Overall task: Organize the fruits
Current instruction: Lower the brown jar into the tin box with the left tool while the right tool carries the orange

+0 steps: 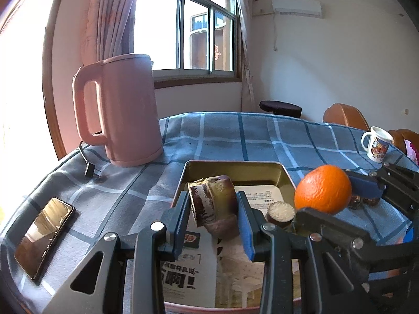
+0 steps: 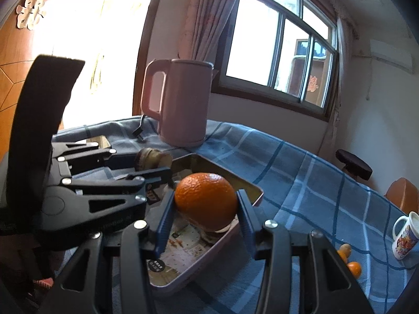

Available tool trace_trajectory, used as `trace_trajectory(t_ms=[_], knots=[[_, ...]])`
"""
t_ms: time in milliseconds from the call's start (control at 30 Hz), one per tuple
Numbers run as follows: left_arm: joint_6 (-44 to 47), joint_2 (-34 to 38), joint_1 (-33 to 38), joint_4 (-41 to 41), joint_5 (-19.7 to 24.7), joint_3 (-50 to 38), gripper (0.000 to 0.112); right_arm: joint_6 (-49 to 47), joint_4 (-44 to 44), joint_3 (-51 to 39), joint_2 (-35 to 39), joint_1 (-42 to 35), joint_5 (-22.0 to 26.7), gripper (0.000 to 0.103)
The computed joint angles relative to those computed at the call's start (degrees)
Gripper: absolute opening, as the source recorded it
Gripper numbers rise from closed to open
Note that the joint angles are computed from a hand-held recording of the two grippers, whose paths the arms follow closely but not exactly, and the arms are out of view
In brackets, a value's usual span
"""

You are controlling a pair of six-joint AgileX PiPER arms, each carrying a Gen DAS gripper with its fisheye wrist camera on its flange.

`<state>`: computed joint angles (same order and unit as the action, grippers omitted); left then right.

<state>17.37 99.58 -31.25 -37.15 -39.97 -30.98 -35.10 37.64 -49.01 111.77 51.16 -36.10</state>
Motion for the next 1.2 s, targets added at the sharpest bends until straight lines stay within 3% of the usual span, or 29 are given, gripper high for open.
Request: trace_trajectory(t_ms=[667, 1200], knots=[[2.68, 2.3, 2.47, 0.62, 6.15, -1.76, 0.037, -2.67, 2.21, -4.41, 3.47, -0.53, 6.25, 0.049], [6.27, 3.15, 3.41, -1.22, 9.43, -3.68, 0.037, -9.89, 9.04, -8.4, 4.98, -1.86, 13.74, 0.049]])
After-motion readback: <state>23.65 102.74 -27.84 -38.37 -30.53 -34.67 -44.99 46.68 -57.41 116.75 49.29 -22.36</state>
